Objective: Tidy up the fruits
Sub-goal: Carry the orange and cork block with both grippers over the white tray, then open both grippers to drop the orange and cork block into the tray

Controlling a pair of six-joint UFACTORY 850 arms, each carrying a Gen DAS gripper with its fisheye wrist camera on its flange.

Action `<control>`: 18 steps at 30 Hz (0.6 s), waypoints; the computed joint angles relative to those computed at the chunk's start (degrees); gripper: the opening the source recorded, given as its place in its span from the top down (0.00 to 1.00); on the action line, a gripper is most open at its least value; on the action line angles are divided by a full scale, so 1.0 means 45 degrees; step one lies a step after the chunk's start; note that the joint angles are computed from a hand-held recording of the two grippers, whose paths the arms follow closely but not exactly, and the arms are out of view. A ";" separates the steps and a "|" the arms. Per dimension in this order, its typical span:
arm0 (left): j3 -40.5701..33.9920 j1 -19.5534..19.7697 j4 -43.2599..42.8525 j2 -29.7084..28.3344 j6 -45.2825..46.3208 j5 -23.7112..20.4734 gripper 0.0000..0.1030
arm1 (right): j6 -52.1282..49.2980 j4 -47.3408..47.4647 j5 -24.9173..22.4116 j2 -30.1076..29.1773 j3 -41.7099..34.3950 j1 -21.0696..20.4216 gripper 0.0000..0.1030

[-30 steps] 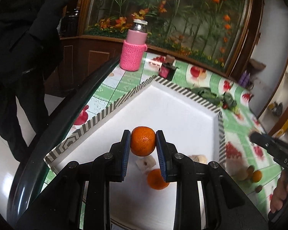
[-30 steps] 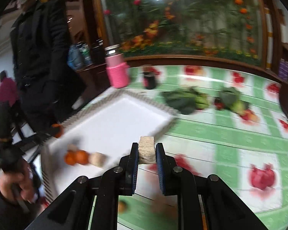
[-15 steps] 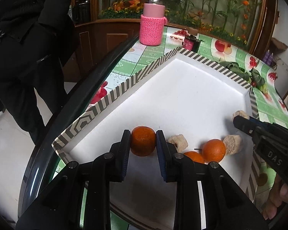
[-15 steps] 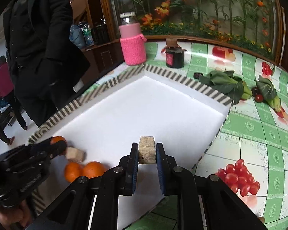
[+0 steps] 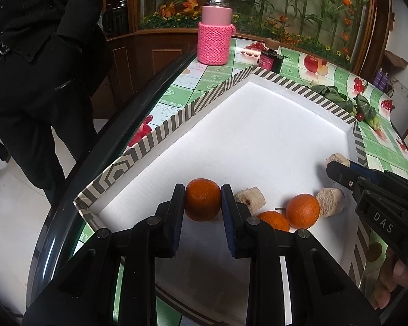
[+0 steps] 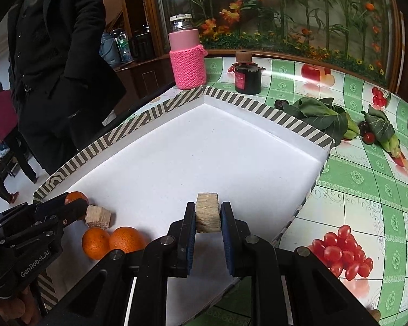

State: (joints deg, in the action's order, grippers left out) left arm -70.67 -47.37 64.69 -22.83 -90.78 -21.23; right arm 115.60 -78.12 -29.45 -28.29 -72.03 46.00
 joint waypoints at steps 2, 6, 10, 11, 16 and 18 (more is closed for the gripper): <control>-0.0011 -0.0019 0.0035 -0.0010 -0.0033 -0.0046 0.75 | 0.0099 -0.0089 -0.0030 0.0011 0.0024 0.0006 0.83; 0.0018 -0.0022 0.0070 0.0021 -0.0108 -0.0090 0.75 | 0.0661 -0.0517 0.0095 0.0094 0.0168 -0.0021 0.83; -0.0165 -0.0108 -0.0205 -0.0111 0.0154 -0.0445 0.75 | 0.0916 -0.0801 0.0118 0.0111 0.0223 -0.0015 0.82; -0.0140 -0.0125 -0.0082 -0.0093 -0.0001 -0.0413 0.75 | 0.1060 -0.0927 0.0154 0.0138 0.0265 -0.0012 0.81; 0.0072 -0.0205 0.1276 0.0057 -0.1536 -0.0358 0.42 | 0.2613 -0.2289 0.0545 0.0369 0.0599 -0.0042 0.71; 0.0084 -0.0218 0.1533 0.0072 -0.1824 -0.0434 0.42 | 0.3081 -0.2763 0.0422 0.0463 0.0708 0.0007 0.70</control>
